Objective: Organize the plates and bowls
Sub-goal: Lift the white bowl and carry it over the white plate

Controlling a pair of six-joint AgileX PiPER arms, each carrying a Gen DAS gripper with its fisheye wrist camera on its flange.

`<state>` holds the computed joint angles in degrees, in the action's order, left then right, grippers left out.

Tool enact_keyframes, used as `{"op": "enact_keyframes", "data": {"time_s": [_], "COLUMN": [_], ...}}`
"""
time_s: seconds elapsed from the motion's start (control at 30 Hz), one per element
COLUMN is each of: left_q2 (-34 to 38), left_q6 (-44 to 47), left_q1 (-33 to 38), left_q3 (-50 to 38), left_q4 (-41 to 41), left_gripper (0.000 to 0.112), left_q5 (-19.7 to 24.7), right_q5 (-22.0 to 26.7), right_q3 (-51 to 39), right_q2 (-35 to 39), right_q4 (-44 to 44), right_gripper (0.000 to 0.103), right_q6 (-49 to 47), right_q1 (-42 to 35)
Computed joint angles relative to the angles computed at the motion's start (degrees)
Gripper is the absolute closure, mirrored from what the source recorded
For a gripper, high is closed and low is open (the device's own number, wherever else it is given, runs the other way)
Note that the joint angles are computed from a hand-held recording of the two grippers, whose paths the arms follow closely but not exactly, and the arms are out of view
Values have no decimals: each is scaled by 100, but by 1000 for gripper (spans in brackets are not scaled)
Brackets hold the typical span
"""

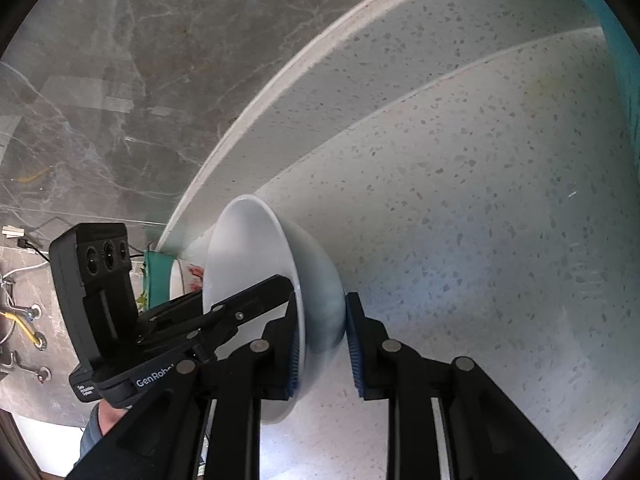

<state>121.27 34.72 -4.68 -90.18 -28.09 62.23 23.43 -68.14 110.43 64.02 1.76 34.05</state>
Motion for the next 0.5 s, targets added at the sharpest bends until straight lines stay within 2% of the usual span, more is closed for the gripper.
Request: {"op": "enact_keyframes", "data": {"time_s": [0.07, 0.2, 0.5], "left_q2": [-100, -217, -1059], "left_q6": [130, 243, 751], "left_q1": [135, 257, 907], "left_q3": [58, 135, 653], "left_q4": [-6, -145, -227], "left_gripper": [90, 90, 90], "left_q5": [105, 283, 718], "right_q5": [29, 27, 67], "right_q3": [77, 368, 613], "right_q2": [-90, -320, -880], "right_q4": [14, 592, 568], "right_gripper": [78, 78, 77], "right_q6": [-49, -606, -572], "right_q1": [-19, -78, 82]}}
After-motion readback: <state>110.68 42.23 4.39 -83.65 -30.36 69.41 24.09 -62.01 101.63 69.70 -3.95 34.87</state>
